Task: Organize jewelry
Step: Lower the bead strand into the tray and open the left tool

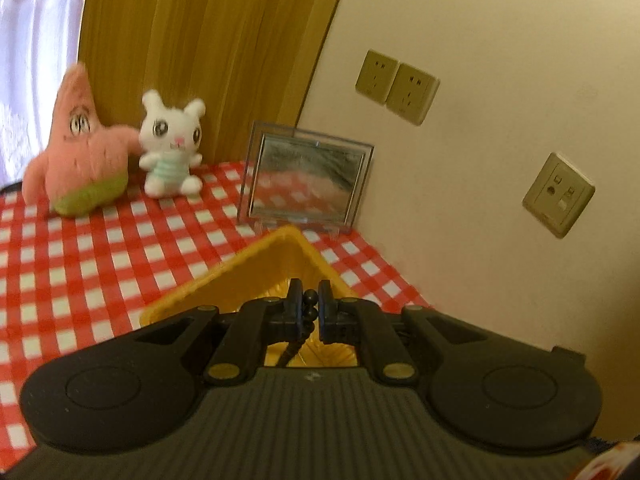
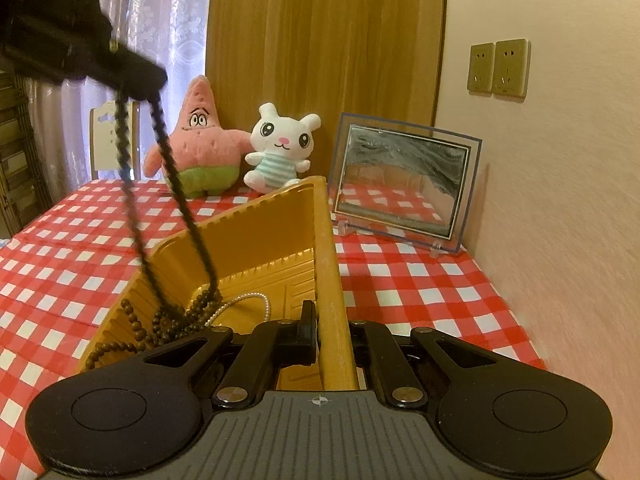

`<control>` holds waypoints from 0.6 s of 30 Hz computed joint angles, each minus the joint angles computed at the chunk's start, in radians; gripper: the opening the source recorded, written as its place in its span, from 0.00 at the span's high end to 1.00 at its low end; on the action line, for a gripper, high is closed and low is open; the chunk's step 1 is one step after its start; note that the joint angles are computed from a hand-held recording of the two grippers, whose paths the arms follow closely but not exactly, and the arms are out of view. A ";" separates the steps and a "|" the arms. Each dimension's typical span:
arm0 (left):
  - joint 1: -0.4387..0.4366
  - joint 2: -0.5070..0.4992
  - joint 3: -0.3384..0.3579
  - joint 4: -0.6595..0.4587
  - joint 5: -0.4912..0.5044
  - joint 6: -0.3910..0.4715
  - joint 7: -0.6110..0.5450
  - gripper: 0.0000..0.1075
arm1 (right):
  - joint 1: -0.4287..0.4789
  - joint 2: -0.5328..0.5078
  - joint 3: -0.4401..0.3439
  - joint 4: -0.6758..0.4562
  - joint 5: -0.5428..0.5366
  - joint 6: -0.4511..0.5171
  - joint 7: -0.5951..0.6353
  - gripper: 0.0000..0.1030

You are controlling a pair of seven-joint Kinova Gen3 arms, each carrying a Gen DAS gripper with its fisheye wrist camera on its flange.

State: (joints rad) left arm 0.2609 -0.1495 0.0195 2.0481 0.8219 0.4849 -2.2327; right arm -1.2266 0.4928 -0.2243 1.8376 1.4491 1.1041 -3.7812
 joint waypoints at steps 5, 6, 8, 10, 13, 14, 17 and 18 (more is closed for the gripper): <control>-0.005 0.019 0.027 0.039 -0.032 -0.013 0.077 0.94 | 0.000 -0.001 -0.001 0.003 0.000 -0.001 -0.002 0.95; -0.004 0.024 0.029 0.046 -0.037 -0.013 0.087 0.94 | 0.000 -0.001 -0.002 0.003 0.000 -0.001 -0.002 0.95; -0.006 0.034 0.033 0.058 -0.050 -0.013 0.106 0.94 | 0.000 -0.001 -0.002 0.003 0.001 -0.001 -0.002 0.95; -0.007 0.042 0.044 0.067 -0.078 -0.020 0.134 0.94 | 0.000 -0.001 -0.002 0.005 0.001 -0.001 -0.002 0.95; -0.007 0.040 0.075 0.072 -0.152 -0.053 0.188 0.94 | 0.001 -0.001 -0.003 0.005 0.001 -0.002 0.001 0.95; 0.005 0.038 0.066 0.073 -0.147 -0.059 0.179 0.94 | 0.001 -0.001 -0.003 0.004 0.001 -0.002 0.002 0.95; 0.022 0.043 0.051 0.077 -0.118 -0.077 0.146 0.94 | 0.000 -0.001 -0.003 0.004 0.001 -0.001 0.001 0.95; 0.022 0.050 0.056 0.077 -0.126 -0.084 0.157 0.94 | 0.001 -0.001 -0.003 0.004 0.000 -0.002 0.003 0.95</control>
